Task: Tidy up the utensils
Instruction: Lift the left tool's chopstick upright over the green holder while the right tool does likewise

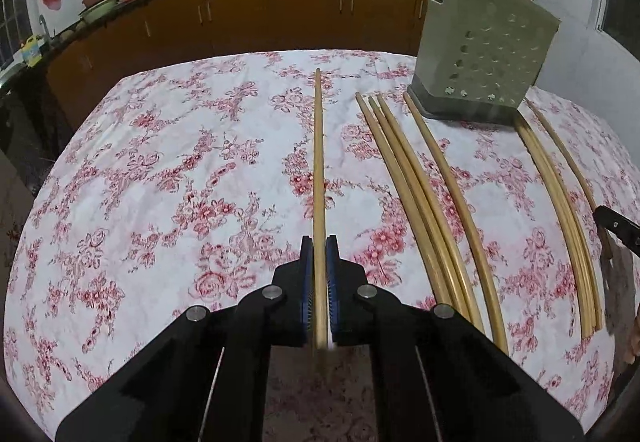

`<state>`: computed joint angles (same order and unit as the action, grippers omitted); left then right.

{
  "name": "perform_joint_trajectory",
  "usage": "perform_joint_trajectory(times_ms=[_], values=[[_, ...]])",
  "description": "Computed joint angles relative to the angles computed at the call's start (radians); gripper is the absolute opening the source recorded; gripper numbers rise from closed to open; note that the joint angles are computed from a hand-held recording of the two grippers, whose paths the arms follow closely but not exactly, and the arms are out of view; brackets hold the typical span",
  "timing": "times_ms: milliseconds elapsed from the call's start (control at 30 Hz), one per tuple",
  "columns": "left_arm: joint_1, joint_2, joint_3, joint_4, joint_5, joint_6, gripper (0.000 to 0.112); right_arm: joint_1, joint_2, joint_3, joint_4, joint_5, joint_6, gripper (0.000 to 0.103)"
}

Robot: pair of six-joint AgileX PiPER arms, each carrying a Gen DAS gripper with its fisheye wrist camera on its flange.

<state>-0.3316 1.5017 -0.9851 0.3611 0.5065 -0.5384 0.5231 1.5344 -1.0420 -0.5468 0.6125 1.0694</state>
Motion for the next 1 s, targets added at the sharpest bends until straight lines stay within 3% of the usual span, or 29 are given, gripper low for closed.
perform_joint_trajectory(times_ms=[667,1000], values=[[-0.035,-0.081,0.045,0.035,0.022,-0.021,0.007,0.039,-0.116,0.058,-0.073,0.017,0.063,0.008],[0.049,-0.191,-0.102,-0.068,0.015,0.033,0.007,0.022,-0.271,-0.032,-0.235,0.067,0.133,0.008]])
